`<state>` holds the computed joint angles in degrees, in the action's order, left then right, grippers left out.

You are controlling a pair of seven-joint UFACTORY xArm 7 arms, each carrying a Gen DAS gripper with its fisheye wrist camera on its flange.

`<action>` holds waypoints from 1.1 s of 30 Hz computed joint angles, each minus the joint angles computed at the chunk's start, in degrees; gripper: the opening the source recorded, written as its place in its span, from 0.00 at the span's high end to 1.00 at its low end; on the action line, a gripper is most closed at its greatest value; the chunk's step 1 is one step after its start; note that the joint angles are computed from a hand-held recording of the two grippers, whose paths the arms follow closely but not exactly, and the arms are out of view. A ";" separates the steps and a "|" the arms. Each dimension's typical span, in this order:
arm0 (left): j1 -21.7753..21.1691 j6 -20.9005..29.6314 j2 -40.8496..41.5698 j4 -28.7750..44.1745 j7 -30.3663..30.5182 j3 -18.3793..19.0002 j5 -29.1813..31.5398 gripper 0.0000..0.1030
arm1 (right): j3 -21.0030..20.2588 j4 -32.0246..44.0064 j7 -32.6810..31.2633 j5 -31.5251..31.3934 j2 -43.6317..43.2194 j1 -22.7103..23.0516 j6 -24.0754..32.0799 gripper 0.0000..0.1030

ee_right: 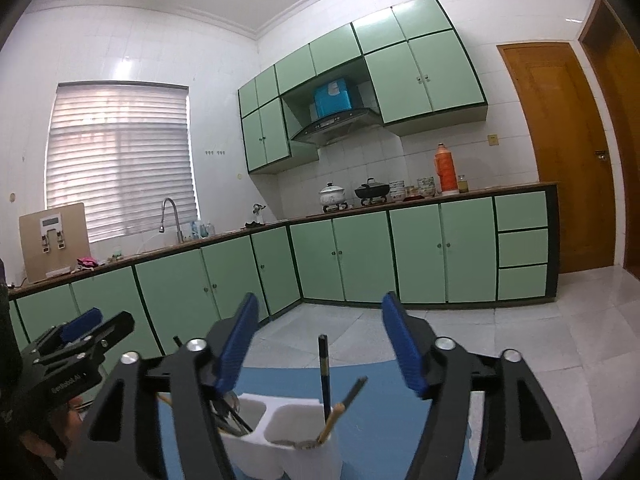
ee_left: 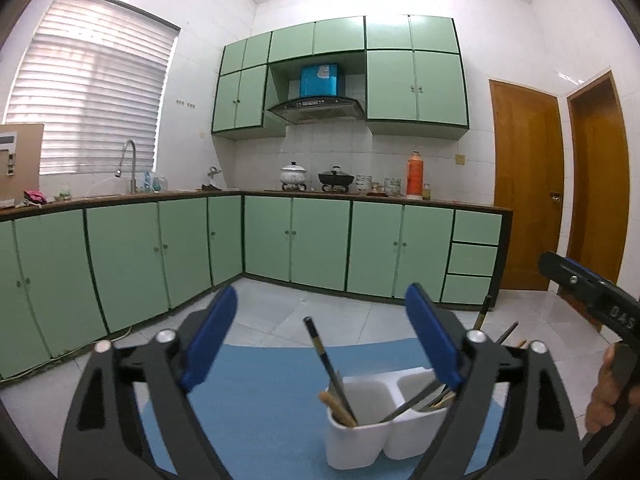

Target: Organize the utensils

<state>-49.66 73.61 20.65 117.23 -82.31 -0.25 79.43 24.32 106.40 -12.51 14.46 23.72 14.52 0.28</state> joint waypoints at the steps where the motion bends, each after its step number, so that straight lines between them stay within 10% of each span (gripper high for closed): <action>1: -0.47 0.64 -0.59 -0.92 -0.28 -0.07 0.25 0.13 | -0.23 -1.55 0.15 0.13 -1.11 -0.25 -0.36 0.27; 19: -0.87 8.53 -8.39 -15.26 -9.91 -10.24 -3.13 0.05 | 35.32 -27.09 -25.83 30.35 -17.02 -34.30 -3.31 0.09; 33: -3.48 12.75 -8.40 -16.51 -12.11 -13.24 -7.82 0.05 | 25.21 -35.96 -35.80 49.71 -31.38 -28.83 7.70 0.09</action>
<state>-53.14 86.36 12.25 100.72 -94.43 -13.49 71.61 49.52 70.44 -48.31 64.18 -7.66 -14.30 7.98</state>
